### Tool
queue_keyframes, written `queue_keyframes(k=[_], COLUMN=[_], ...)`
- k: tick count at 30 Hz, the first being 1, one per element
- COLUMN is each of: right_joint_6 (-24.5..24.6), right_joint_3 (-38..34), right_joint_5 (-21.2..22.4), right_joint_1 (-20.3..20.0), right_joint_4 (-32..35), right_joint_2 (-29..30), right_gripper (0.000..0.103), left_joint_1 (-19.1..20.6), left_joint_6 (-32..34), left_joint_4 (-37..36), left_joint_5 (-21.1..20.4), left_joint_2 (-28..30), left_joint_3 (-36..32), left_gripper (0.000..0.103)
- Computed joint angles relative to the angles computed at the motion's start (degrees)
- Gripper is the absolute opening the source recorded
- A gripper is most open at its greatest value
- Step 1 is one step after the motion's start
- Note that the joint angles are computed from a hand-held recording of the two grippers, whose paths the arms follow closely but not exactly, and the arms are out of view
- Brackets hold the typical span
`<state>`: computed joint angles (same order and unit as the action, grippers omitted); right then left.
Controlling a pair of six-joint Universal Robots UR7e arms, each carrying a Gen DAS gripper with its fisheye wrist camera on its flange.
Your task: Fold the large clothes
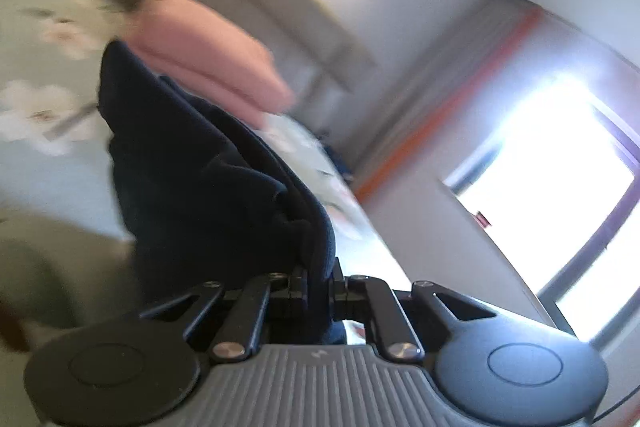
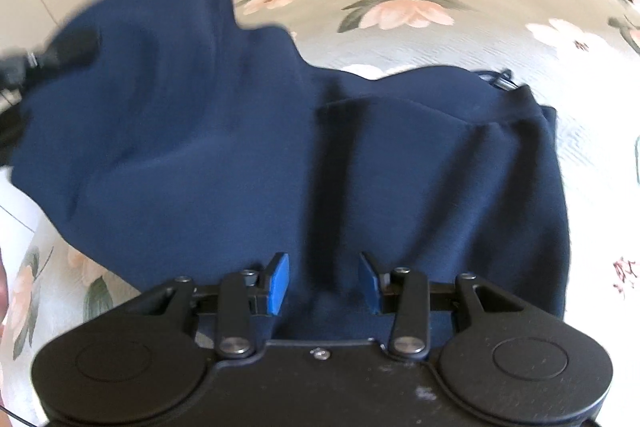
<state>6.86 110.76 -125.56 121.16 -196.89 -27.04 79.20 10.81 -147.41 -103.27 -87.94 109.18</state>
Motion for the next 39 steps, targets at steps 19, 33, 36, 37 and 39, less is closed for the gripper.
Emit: queue_keyframes(k=[19, 33, 36, 37, 39], right_joint_6=[0.84, -4.3, -10.54, -13.11, -16.71], right_joint_3=[18.46, 0.0, -1.65, -1.74, -1.65], right_joint_5=[-7.4, 17.81, 10.86, 8.7, 4.98], right_joint_1=[-8.06, -16.98, -13.04, -11.85, -10.14], right_joint_4=[-14.09, 1.87, 2.7, 1.5, -0.89], right_joint_2=[-14.6, -14.71, -13.78, -13.68, -13.21], right_gripper=[0.05, 0.061, 0.021, 0.02, 0.02], left_joint_1=[-20.26, -19.62, -19.72, -19.89, -20.0], left_joint_6=[11.65, 11.59, 10.69, 10.42, 10.43], left_joint_4=[-1.96, -1.8, -2.47, -2.83, -3.1], left_joint_5=[28.87, 28.04, 26.81, 26.07, 24.76], left_joint_2=[13.08, 11.4, 11.94, 12.03, 12.35], left_joint_3=[13.77, 14.42, 14.13, 14.12, 14.0], left_gripper=[0.012, 0.013, 0.013, 0.013, 0.013])
